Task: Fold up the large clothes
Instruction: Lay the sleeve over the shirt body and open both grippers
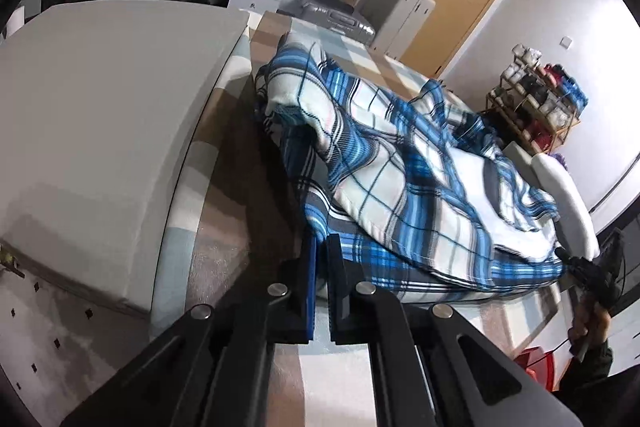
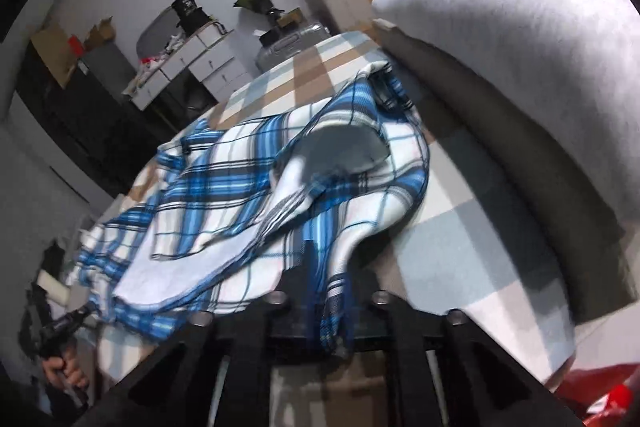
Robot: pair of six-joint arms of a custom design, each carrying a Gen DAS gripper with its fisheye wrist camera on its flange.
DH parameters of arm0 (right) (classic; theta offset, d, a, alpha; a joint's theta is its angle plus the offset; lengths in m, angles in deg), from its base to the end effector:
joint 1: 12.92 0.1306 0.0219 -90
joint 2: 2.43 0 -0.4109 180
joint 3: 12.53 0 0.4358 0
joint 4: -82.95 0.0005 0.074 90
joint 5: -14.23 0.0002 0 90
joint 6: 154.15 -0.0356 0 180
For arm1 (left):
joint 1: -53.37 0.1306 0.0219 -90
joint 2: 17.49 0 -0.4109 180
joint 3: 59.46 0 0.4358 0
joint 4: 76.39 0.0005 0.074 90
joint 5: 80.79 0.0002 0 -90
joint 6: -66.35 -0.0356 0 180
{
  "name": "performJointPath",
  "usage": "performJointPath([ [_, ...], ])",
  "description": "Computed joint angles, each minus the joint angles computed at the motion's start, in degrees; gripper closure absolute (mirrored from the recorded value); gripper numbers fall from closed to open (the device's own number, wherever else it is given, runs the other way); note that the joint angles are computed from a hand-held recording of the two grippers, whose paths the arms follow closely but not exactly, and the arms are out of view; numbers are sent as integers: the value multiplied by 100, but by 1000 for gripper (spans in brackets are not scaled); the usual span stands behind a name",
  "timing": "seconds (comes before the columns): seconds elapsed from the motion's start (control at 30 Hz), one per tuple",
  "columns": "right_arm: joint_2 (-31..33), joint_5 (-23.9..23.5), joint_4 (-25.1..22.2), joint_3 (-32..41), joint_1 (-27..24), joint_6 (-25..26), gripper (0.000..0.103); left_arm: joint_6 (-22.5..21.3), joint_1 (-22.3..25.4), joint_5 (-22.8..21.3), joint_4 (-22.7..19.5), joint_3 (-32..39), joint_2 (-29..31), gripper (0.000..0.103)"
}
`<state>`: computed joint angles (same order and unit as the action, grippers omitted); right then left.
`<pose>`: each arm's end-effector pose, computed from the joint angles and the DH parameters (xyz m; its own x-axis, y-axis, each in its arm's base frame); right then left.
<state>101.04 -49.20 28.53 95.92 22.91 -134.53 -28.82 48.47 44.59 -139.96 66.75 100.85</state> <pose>0.5126 0.3499 0.4875 -0.4779 0.6941 -0.5384 0.4836 0.7196 0.4984 0.7022 -0.0814 0.4667 -0.7842 0.1410 -0.6043 0.4673 0.7749 -0.4256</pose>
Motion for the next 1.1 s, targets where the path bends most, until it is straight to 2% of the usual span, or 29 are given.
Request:
performJointPath([
  [0.03,-36,-2,57,-56,6,-20,60,-7,-6,67,-58,68,46,98],
  [0.07,-44,-14,81,-82,25,10,57,-63,-20,135,-165,184,119,87],
  [0.13,28,-147,67,-9,17,164,57,-94,-81,195,-236,325,232,82],
  [0.17,107,-181,46,74,22,275,58,-79,-121,116,-213,330,248,82],
  [0.2,160,-172,49,131,24,384,67,-79,-176,-30,-146,326,266,82],
  [0.23,244,-136,-36,238,30,516,75,-103,-210,-172,-104,309,268,86],
  [0.27,372,-110,-291,420,44,569,89,-122,-248,-397,-117,310,278,95],
  [0.3,415,-141,-386,485,37,625,92,-211,-263,-469,-174,308,280,95],
  [0.47,350,-193,-708,460,88,345,94,-729,-227,-553,-493,-57,-44,98],
  [0.53,380,-135,-990,558,108,238,94,-873,-204,-487,-603,-314,-234,97],
  [0.57,447,-25,-1272,712,142,222,91,-893,-199,-463,-625,-330,-253,96],
  [0.63,518,220,-1590,941,183,89,80,-762,-154,-425,-565,-396,-349,95],
  [0.7,411,385,-1405,911,204,52,64,-523,-88,-255,-491,-269,-332,92],
  [0.73,319,543,-1230,855,229,102,63,-386,-46,-113,-395,-265,-364,80],
  [0.77,287,629,-1180,855,247,132,58,-220,12,78,-230,-311,-424,56],
  [0.8,259,692,-1092,851,264,189,52,-78,69,322,0,-386,-488,45],
  [0.83,223,729,-941,814,272,262,49,-20,107,562,260,-463,-527,36],
  [0.87,195,703,-808,762,268,314,48,-31,114,632,383,-479,-520,36],
  [0.9,193,652,-726,739,262,341,48,-61,67,399,309,-335,-416,36],
  [0.93,216,626,-702,747,256,324,48,-51,6,93,67,-80,-234,36],
  [0.97,228,565,-667,729,247,305,48,5,-24,22,-82,124,-74,36],
  [1.1,173,571,-578,600,264,137,48,471,-80,144,-100,601,337,36],
])
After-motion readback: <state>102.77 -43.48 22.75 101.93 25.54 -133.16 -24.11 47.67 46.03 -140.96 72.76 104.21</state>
